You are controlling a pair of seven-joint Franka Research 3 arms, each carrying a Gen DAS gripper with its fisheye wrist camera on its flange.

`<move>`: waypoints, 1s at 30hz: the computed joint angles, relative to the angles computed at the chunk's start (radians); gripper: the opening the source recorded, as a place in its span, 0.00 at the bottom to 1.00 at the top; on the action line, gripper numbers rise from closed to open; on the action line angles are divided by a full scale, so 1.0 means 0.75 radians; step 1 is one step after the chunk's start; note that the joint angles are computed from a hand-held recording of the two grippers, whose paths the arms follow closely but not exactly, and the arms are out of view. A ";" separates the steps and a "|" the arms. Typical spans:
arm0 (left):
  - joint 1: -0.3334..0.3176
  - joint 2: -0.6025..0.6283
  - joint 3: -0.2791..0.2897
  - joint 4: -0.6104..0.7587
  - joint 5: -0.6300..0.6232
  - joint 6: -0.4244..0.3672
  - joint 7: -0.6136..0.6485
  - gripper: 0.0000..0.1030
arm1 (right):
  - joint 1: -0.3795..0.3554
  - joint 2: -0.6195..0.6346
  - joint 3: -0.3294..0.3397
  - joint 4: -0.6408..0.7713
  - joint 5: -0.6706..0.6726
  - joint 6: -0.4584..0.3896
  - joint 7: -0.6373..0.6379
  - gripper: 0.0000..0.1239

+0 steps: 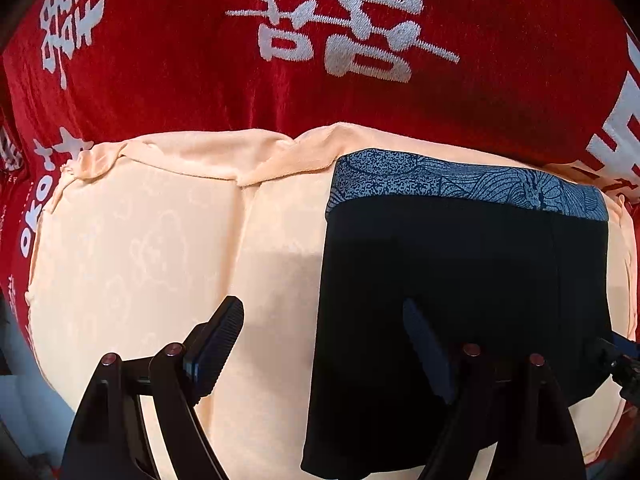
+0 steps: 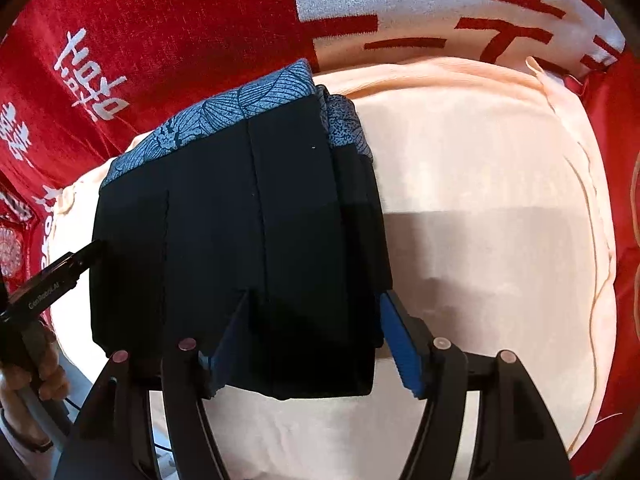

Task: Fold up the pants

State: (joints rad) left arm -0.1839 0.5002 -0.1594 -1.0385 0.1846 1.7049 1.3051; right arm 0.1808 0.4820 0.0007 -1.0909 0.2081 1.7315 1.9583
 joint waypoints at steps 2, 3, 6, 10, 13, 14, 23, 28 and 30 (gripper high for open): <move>0.000 0.004 -0.001 0.012 -0.006 -0.013 -0.004 0.80 | -0.002 0.006 0.002 0.011 0.006 -0.005 0.001 0.57; -0.001 0.005 -0.001 0.017 -0.008 -0.020 -0.008 0.80 | -0.004 0.004 0.003 0.009 0.010 -0.005 -0.001 0.57; -0.001 -0.001 -0.003 0.011 -0.009 -0.025 -0.006 0.80 | -0.005 0.007 0.005 0.013 0.019 -0.001 0.001 0.57; -0.012 0.008 0.000 0.031 0.008 -0.056 0.006 0.99 | -0.013 -0.009 0.003 0.004 0.023 -0.005 -0.017 0.57; -0.012 -0.026 0.001 -0.020 0.025 -0.015 0.011 1.00 | -0.020 -0.009 0.002 0.008 0.028 -0.006 -0.022 0.57; -0.009 -0.033 -0.001 -0.028 0.022 -0.009 0.017 1.00 | -0.024 -0.010 0.002 0.009 0.032 -0.006 -0.024 0.57; 0.075 0.024 -0.038 0.047 -0.179 -0.095 0.071 1.00 | -0.127 -0.083 0.008 -0.144 0.199 0.103 -0.086 0.68; 0.111 0.066 -0.052 0.102 -0.272 -0.130 0.111 1.00 | -0.189 -0.101 0.030 -0.225 0.365 0.162 -0.175 0.68; 0.123 0.101 -0.059 0.148 -0.306 -0.144 0.127 1.00 | -0.200 -0.097 0.036 -0.244 0.410 0.185 -0.215 0.68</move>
